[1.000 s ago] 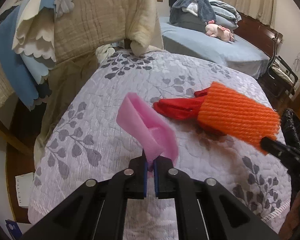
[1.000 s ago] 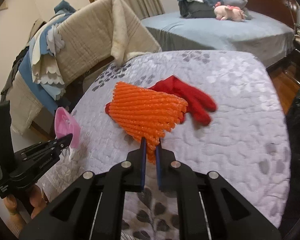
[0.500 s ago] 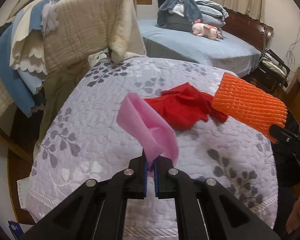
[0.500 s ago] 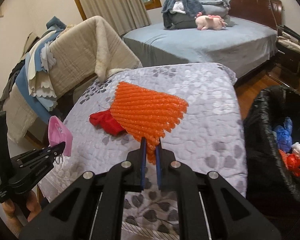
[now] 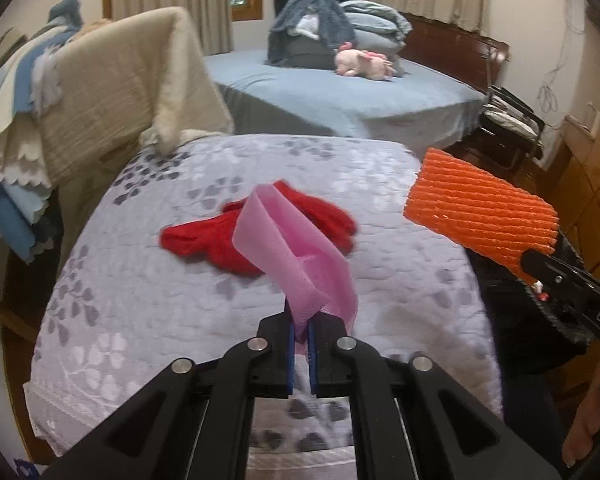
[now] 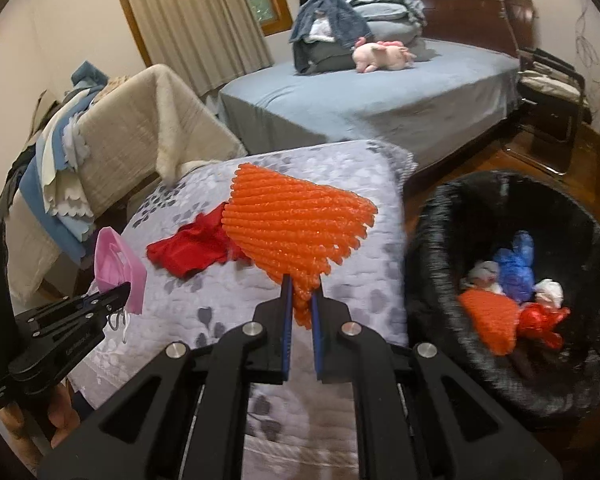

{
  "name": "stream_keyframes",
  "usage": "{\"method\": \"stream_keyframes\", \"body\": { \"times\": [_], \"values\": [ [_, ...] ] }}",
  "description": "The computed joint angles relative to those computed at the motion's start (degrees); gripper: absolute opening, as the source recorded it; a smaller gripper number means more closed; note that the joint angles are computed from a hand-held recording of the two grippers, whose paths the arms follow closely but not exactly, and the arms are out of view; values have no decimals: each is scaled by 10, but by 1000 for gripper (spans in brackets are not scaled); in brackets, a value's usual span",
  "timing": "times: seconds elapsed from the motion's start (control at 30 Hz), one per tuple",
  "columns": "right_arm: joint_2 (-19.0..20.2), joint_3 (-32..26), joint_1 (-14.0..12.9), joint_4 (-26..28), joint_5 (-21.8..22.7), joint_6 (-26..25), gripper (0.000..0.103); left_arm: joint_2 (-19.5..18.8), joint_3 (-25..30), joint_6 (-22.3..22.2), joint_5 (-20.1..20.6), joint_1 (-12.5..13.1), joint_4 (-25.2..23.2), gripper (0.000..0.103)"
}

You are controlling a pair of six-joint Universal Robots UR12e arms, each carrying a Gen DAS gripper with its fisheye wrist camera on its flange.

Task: Collect trash
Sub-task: 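Carry the pink mask and orange mesh sleeve over the bin with both tools, then open both tools to drop the mask and mesh sleeve into the bin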

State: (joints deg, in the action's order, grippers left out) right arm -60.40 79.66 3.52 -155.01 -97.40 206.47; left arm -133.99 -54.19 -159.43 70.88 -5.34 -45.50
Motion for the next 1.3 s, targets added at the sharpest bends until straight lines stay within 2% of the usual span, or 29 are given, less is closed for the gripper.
{"method": "stream_keyframes", "body": {
  "times": [0.4, 0.7, 1.03, 1.3],
  "values": [
    [-62, 87, -34, -28, -58, 17, 8, 21, -22, 16, -29, -31, 5, 5],
    [-99, 143, -65, -35, -83, 32, 8, 25, -23, 27, -45, -61, -3, 5],
    [-111, 177, -103, -35, -75, 53, 8, 2, 16, 30, -48, -106, -31, 5],
    [-97, 171, -129, -24, -55, 65, 8, -39, 78, 42, -49, -137, -79, 6]
  ]
}}
